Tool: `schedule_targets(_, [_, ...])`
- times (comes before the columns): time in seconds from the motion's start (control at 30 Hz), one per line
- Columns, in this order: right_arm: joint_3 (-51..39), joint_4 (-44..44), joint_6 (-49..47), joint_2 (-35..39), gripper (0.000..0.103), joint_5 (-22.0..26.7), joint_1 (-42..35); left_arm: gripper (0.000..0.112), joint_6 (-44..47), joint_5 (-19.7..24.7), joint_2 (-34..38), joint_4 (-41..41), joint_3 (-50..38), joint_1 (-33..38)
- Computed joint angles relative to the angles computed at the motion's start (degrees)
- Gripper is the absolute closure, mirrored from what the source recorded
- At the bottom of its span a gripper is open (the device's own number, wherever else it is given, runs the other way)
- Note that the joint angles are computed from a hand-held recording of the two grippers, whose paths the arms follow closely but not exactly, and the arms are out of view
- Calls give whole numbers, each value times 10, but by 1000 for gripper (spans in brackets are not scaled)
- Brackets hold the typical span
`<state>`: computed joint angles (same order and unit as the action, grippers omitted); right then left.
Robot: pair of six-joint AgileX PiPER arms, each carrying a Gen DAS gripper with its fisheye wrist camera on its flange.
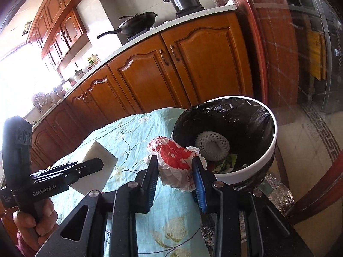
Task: Collect trash
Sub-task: 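Carry both items over the bin and open both tools to drop them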
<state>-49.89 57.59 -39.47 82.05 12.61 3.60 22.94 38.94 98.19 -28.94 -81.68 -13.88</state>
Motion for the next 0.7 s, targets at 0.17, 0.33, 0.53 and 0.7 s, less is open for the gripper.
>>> schedule_targets(0.17, [-10, -18, 10, 8, 71, 10, -18, 85, -16, 11, 25, 15, -36, -17])
schedule_targets(0.33, [-23, -50, 34, 17, 71, 18, -36, 85, -38, 29, 59, 35, -86, -38])
schedule_targets(0.53, [-45, -73, 45, 33, 71, 34, -63, 85, -69, 62, 113, 69, -171, -64])
schedule_targets(0.7, [-79, -102, 63, 57, 71, 59, -92, 85, -96, 102, 168, 102, -262, -81])
